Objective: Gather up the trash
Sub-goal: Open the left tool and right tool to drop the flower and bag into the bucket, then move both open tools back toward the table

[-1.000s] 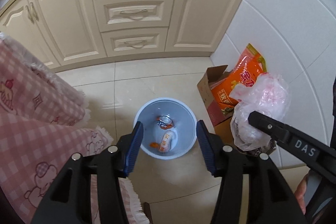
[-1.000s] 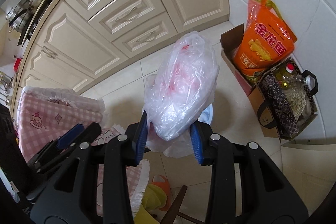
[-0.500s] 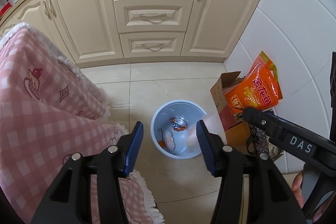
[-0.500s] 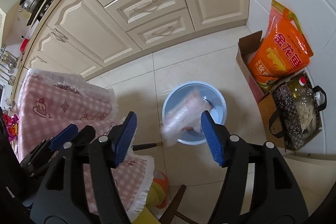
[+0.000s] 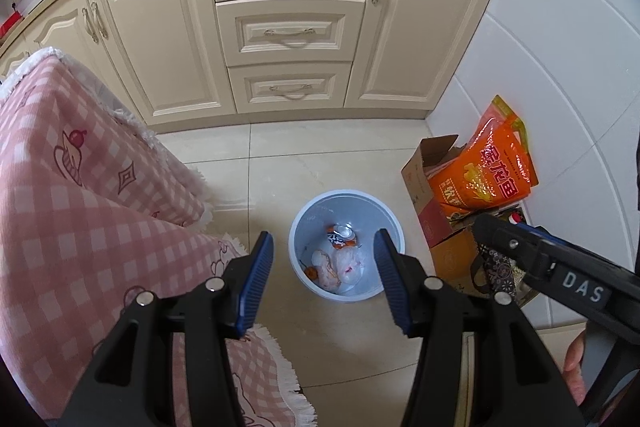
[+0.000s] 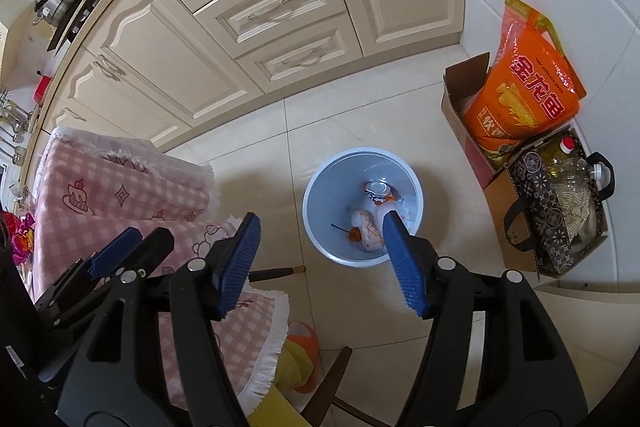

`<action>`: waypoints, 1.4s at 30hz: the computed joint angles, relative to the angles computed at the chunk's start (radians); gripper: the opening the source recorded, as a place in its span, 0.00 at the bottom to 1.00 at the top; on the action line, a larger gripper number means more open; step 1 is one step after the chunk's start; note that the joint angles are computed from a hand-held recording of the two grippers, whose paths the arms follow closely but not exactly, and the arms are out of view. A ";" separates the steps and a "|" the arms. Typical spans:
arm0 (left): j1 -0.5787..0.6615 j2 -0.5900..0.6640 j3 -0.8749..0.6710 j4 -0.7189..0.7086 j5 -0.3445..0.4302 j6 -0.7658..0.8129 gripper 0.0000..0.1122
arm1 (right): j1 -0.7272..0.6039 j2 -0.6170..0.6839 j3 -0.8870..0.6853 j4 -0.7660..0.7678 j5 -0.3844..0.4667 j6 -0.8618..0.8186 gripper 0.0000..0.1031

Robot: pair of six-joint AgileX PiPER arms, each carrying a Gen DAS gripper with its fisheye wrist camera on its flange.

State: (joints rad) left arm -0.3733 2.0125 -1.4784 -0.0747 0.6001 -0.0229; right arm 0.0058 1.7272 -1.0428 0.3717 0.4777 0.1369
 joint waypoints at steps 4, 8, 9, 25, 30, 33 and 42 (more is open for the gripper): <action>0.001 -0.015 0.013 0.001 -0.002 0.000 0.46 | 0.002 -0.017 0.016 0.001 -0.002 0.000 0.61; 0.000 -0.045 0.045 0.007 -0.013 -0.005 0.46 | 0.008 -0.056 0.046 -0.009 -0.006 0.013 0.61; 0.001 -0.058 0.057 0.002 -0.017 0.000 0.46 | 0.013 -0.069 0.056 -0.018 -0.008 0.022 0.61; 0.033 -0.362 0.297 -0.029 -0.106 0.031 0.46 | 0.173 -0.281 0.146 -0.229 -0.017 0.263 0.62; 0.066 -0.465 0.369 -0.053 -0.130 0.062 0.46 | 0.284 -0.333 0.135 -0.383 -0.012 0.439 0.64; 0.106 -0.532 0.415 -0.087 -0.142 0.101 0.46 | 0.344 -0.352 0.124 -0.471 -0.006 0.538 0.64; 0.280 -0.707 0.514 -0.244 -0.151 0.275 0.46 | 0.530 -0.346 0.035 -0.684 0.044 0.756 0.69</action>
